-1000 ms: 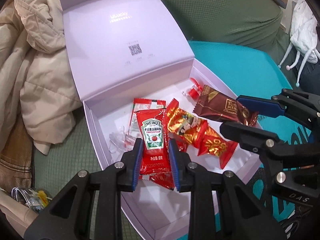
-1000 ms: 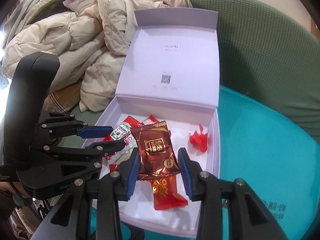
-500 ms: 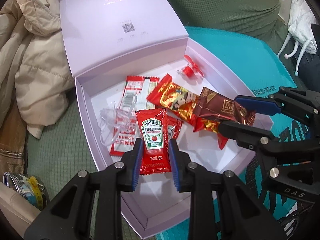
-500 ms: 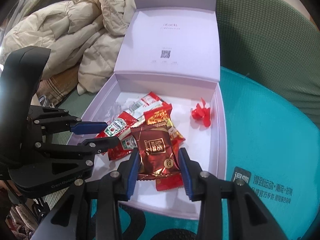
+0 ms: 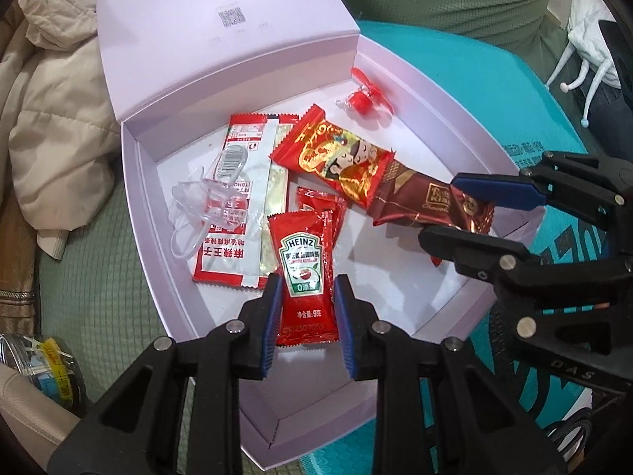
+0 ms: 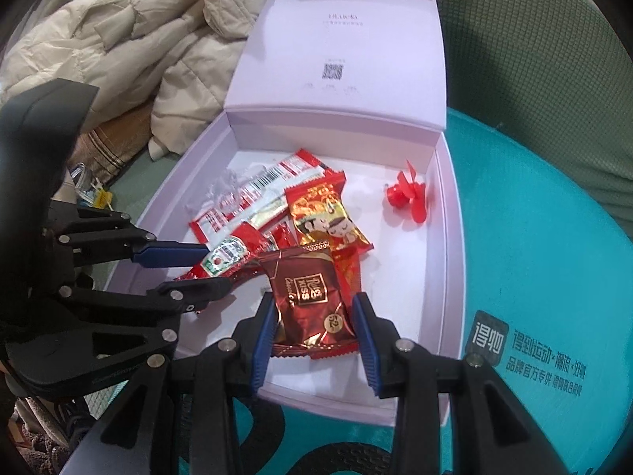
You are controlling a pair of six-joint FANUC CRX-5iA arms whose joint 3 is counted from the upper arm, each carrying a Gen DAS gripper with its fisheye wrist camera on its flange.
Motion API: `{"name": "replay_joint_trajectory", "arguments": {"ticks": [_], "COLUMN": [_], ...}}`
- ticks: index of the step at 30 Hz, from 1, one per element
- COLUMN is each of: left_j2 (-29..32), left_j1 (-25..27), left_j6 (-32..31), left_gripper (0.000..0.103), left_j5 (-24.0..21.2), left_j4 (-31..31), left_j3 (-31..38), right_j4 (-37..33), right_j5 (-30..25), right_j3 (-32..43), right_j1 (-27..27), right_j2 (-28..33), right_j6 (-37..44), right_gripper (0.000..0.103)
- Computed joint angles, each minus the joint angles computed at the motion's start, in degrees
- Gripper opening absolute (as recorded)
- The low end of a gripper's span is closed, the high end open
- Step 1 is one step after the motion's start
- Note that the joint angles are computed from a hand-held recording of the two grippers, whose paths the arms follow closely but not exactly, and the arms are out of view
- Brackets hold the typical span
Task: Organize objects
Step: 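Lower the chocolate packet and ketchup sachet into the box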
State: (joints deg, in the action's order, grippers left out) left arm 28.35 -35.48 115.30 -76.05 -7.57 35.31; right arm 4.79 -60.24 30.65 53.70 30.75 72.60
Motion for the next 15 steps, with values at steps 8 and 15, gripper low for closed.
{"name": "replay_joint_trajectory", "arguments": {"ticks": [8,15], "left_j2": [2.7,3.8], "left_j1": [0.6,1.0], "left_j6": [-2.1,-1.7], "left_gripper": [0.025,0.025], "left_j5": [-4.3,-4.6], "left_j4": [-0.1,-1.3], "left_j3": [4.0,5.8], "right_j4": [-1.3,-0.7], "right_j5": [-2.4,-2.8], "right_j3": [3.6,5.6], "right_j1": [-0.5,-0.7], "right_j2": [2.8,4.6], "right_j6": [1.3,1.3], "right_gripper": [0.039,0.039]}}
